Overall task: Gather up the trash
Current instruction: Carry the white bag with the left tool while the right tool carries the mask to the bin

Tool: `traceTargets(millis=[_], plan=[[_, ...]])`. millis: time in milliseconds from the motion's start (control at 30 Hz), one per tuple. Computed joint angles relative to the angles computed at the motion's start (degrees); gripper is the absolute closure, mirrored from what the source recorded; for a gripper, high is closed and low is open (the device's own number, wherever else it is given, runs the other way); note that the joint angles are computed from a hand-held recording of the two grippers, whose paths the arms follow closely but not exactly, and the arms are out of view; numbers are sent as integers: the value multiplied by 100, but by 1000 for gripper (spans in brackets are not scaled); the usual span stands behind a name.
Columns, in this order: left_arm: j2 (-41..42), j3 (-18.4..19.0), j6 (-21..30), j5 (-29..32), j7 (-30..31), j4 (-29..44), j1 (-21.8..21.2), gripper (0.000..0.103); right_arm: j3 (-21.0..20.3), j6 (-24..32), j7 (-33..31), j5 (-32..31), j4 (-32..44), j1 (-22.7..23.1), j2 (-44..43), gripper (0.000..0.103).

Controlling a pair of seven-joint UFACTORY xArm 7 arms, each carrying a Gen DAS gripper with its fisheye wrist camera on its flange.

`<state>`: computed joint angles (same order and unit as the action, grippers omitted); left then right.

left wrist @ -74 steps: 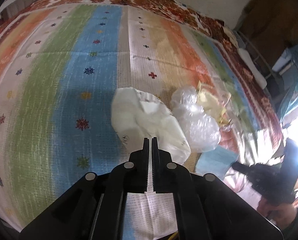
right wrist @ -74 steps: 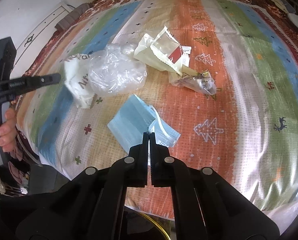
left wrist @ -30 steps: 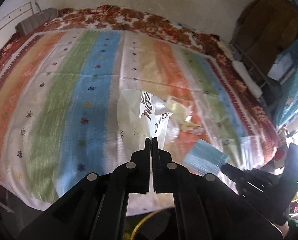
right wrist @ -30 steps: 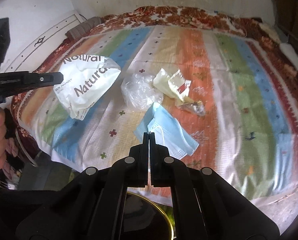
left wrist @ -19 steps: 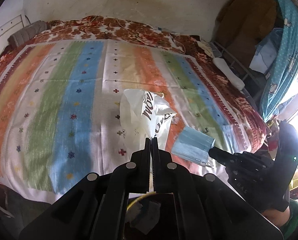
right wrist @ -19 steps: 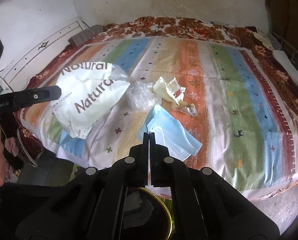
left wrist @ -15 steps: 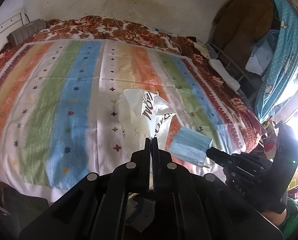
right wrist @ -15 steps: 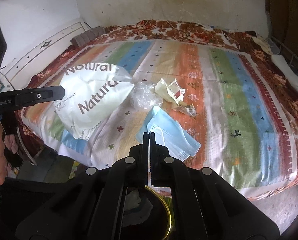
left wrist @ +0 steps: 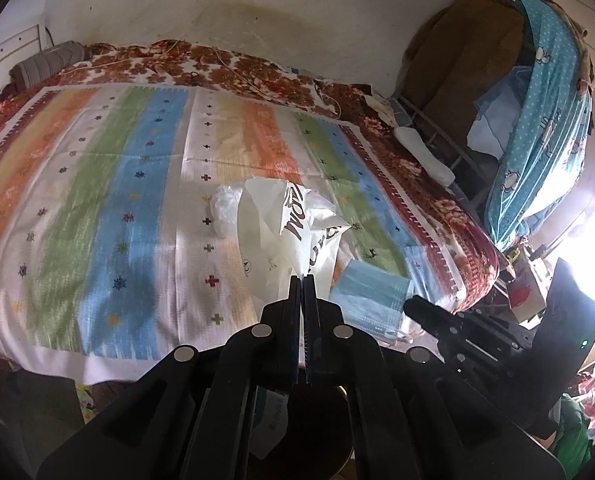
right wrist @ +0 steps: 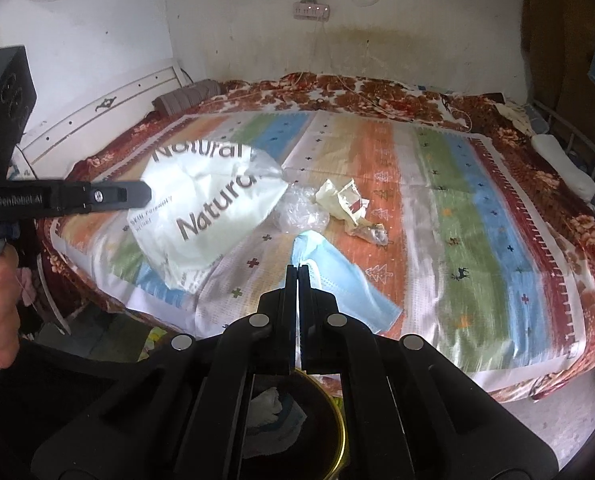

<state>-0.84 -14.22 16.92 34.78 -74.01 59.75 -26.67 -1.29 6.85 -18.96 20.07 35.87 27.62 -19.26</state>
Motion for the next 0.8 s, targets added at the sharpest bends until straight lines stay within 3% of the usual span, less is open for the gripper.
traceTargets(millis=[200,467,800], plan=[[-166,-141,17,445,-488,-161,-32,102,-76,-91,33,69,-371,153,-373,103],[-165,-256,254,338,-577,-259,-154,102,37,28,378,-221,-798,114,-783,103],[-255,-385,276,-55,-620,-565,-269,102,175,646,719,-428,-1196,46,-1118,103]])
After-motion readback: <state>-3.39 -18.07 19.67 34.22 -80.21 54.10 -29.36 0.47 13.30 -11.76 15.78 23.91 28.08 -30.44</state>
